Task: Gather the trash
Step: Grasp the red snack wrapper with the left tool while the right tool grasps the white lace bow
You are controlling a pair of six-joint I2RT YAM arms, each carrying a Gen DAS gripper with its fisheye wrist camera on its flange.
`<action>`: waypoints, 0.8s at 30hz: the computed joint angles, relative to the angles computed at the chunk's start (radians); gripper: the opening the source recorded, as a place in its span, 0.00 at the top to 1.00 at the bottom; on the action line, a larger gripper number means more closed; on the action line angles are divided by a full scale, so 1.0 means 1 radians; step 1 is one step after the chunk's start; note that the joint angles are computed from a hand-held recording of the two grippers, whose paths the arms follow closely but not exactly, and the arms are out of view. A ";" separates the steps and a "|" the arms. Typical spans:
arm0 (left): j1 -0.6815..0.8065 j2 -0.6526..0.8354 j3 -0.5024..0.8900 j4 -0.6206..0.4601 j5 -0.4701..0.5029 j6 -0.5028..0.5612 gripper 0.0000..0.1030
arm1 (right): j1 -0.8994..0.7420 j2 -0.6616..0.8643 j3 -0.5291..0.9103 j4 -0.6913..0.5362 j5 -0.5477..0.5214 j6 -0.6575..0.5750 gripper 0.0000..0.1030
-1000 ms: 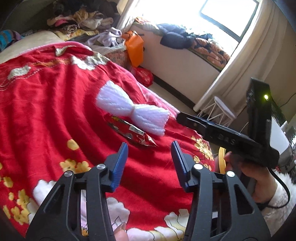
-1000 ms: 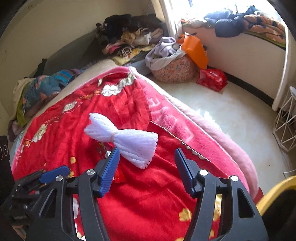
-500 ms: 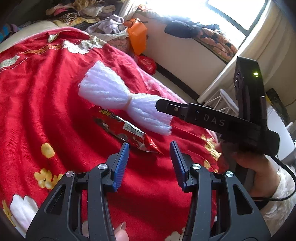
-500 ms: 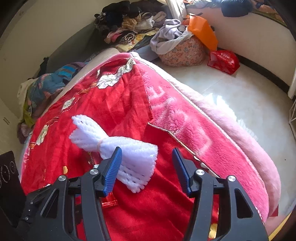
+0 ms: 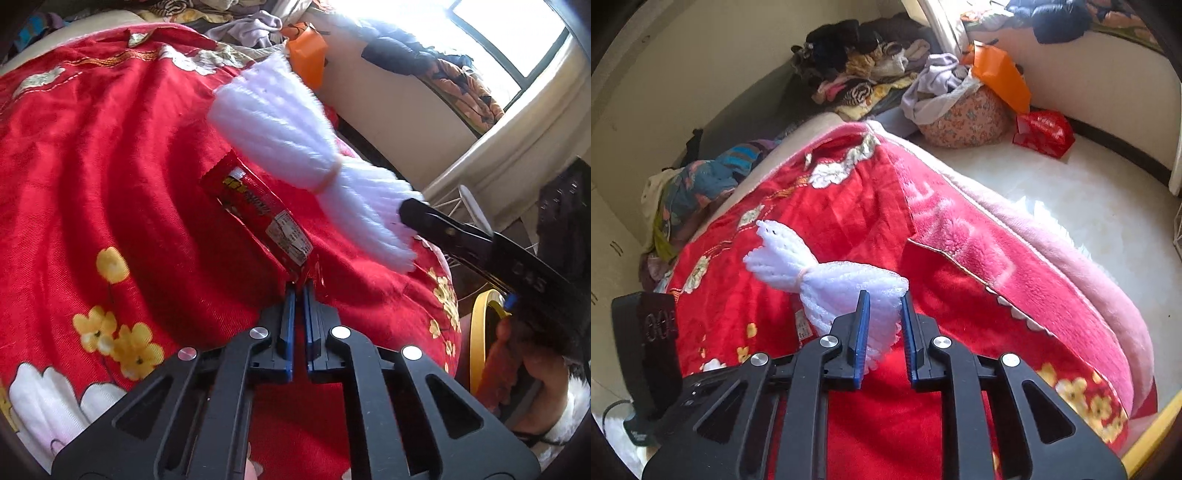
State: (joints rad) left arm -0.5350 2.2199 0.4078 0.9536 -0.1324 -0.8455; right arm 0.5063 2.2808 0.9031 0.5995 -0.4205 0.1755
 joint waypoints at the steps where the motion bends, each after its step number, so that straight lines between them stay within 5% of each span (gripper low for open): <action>1: -0.002 -0.007 -0.006 0.002 -0.005 0.000 0.98 | 0.004 -0.012 -0.017 0.016 0.008 0.005 0.84; 10: -0.066 -0.163 -0.096 -0.016 -0.088 0.007 0.99 | 0.032 -0.184 -0.293 0.251 0.155 0.035 0.85; 24: -0.257 -0.429 -0.116 -0.181 -0.242 0.026 0.99 | -0.134 -0.410 -0.619 0.445 0.181 0.105 0.85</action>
